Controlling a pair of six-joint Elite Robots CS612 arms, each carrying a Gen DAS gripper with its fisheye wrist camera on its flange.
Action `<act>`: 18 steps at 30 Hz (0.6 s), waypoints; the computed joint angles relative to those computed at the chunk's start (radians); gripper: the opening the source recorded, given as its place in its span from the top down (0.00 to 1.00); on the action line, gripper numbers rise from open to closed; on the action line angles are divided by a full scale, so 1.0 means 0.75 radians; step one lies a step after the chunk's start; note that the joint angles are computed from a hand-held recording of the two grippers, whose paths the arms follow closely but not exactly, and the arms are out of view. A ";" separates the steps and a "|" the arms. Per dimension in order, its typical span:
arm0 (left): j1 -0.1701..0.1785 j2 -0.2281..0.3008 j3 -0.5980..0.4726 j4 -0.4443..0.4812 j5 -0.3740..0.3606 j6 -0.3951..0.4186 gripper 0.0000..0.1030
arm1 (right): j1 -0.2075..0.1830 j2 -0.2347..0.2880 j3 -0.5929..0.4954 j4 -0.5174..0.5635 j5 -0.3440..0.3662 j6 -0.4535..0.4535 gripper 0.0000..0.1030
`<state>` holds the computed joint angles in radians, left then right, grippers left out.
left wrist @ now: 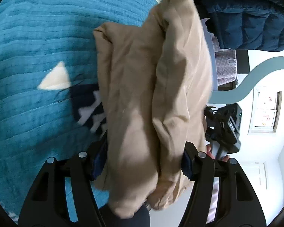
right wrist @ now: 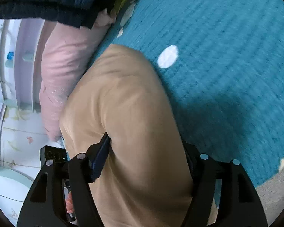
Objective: Fold large clothes
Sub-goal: 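Lift the tan bundle with both tools and carry it along the bed, then lower the bundle onto the teal cover and open both tools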
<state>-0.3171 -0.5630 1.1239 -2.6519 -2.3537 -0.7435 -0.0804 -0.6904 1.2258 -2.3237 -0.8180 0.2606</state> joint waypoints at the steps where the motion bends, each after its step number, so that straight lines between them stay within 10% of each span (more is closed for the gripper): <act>1: 0.003 -0.013 0.018 0.002 0.000 0.012 0.38 | -0.002 -0.015 0.017 -0.016 -0.025 0.003 0.34; 8: -0.012 -0.149 0.085 0.064 0.234 0.176 0.39 | 0.004 -0.131 0.117 -0.212 -0.217 0.034 0.34; 12: -0.013 -0.146 0.057 -0.038 0.087 0.141 0.39 | 0.020 -0.170 0.132 -0.271 -0.176 -0.037 0.35; 16: -0.055 -0.091 -0.068 -0.007 0.077 0.132 0.39 | 0.047 -0.154 0.086 -0.107 -0.093 -0.119 0.77; 18: -0.083 -0.075 -0.096 0.058 0.113 0.148 0.42 | 0.071 -0.142 0.064 -0.018 -0.138 -0.161 0.83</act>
